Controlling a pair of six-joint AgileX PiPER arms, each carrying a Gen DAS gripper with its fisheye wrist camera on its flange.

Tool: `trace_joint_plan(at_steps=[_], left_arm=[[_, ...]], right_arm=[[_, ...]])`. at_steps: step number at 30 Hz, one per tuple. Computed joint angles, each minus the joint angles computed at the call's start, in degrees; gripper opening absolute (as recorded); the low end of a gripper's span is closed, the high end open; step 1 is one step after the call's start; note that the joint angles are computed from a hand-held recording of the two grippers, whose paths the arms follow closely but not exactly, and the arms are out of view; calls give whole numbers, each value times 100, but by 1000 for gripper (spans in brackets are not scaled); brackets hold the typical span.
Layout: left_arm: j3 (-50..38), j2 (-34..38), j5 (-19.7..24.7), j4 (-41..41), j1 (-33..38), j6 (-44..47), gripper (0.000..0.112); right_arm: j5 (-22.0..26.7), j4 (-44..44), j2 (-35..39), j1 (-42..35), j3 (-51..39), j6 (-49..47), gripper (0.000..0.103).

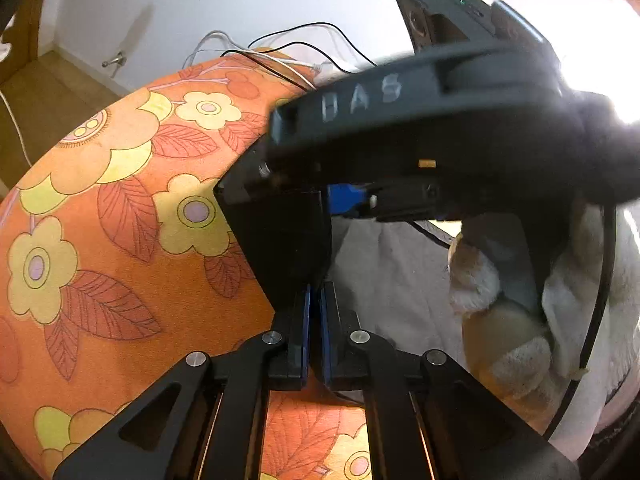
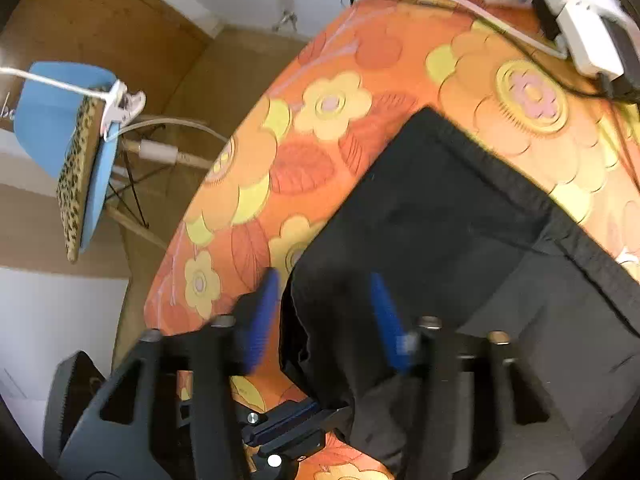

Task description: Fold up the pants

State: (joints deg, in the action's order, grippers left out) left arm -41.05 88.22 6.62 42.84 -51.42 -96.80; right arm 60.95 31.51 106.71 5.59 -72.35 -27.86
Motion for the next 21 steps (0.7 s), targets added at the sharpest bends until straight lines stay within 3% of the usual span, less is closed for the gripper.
trace_joint_plan(at_steps=[1, 3, 6, 10, 12, 21], left_arm=[[17, 0, -19, 20, 7, -32, 4], [2, -4, 49, 177, -35, -183, 4], [-12, -94, 321, 660, -215, -699, 6], [-292, -99, 1105, 900, -675, -981, 16], [-497, -11, 1463, 807, -842, -907, 33], [-1083, 332, 1746, 282, -1076, -378, 35]], right_arm=[[-2, 40, -6, -11, 52, -47, 17], [-13, 92, -54, -66, 115, -108, 9], [15, 187, -192, -197, 194, -189, 8], [116, 299, -316, -322, 163, -168, 8], [148, 401, -395, -381, 164, -179, 8], [248, 783, -950, -984, 423, -450, 8]])
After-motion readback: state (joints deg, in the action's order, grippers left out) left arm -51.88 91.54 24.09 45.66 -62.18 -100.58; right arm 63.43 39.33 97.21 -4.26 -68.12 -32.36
